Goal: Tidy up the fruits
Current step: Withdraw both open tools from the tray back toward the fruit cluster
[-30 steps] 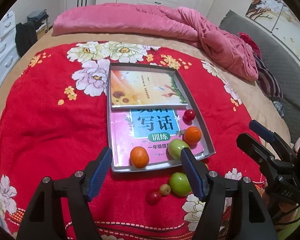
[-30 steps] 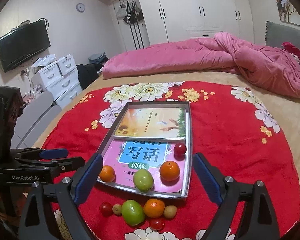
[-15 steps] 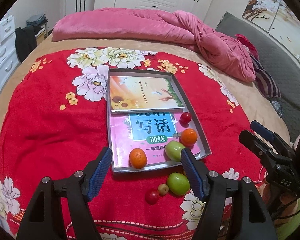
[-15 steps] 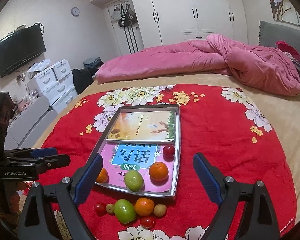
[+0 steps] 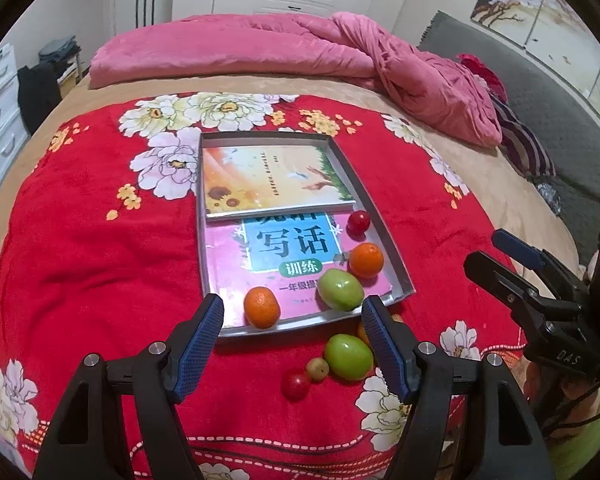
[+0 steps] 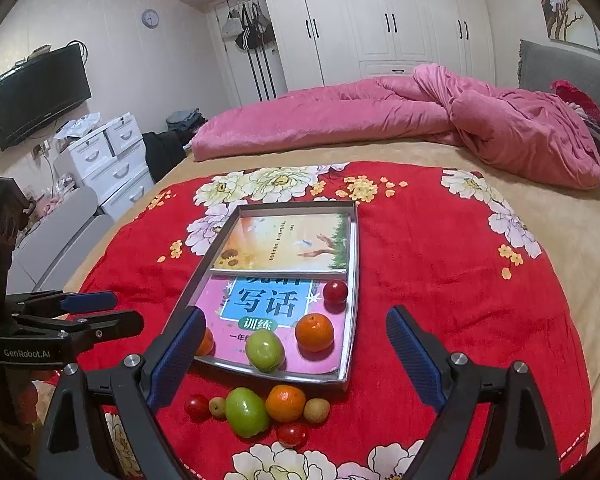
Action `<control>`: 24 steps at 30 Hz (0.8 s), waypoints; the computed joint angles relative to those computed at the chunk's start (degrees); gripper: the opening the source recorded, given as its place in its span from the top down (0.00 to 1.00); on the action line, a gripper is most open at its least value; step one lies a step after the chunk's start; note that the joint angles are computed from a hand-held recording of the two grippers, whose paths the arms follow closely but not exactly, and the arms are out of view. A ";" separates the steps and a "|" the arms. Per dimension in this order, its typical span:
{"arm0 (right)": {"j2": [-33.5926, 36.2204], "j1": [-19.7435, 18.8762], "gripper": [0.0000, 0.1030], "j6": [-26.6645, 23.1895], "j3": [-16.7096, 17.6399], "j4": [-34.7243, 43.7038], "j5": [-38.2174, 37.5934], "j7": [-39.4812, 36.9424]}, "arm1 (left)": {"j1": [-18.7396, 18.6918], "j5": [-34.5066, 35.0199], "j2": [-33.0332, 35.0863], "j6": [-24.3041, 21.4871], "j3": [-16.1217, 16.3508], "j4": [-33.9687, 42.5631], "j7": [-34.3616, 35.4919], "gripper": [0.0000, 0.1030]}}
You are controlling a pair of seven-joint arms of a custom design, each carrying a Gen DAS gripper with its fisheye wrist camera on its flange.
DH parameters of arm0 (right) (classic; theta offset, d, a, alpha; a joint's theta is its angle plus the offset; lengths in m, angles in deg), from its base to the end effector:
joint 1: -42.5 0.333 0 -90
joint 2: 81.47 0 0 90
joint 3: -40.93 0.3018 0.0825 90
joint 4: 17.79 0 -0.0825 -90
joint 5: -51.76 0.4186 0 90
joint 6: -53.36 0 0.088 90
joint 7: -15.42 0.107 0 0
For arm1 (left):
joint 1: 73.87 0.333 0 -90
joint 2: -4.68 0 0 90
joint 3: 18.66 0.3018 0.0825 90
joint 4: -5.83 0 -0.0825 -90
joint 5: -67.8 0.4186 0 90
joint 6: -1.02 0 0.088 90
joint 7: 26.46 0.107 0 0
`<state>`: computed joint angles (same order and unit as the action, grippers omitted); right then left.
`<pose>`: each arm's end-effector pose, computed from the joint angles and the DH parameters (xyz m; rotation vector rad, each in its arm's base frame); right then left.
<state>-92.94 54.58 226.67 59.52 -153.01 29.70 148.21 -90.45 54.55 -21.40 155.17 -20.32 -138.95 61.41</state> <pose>0.4576 0.3102 0.4666 -1.7752 1.4902 -0.4725 0.4596 -0.1440 0.4748 -1.8639 2.0730 -0.8521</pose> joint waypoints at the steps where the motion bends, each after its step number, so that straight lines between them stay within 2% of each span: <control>1: 0.02 0.19 0.11 -0.12 -0.12 -0.05 0.19 -0.21 | -0.28 -0.17 -0.05 -0.01 0.06 -0.09 0.36 0.29; 14: -0.39 3.56 0.11 -2.57 -2.71 -2.10 5.29 -5.78 | -1.56 -0.78 1.41 -1.63 -0.75 -0.11 3.75 0.29; 24: -0.71 4.74 0.11 -5.16 -3.13 -3.78 7.80 -7.99 | -1.78 -1.73 2.82 -3.00 -1.33 0.11 5.89 0.29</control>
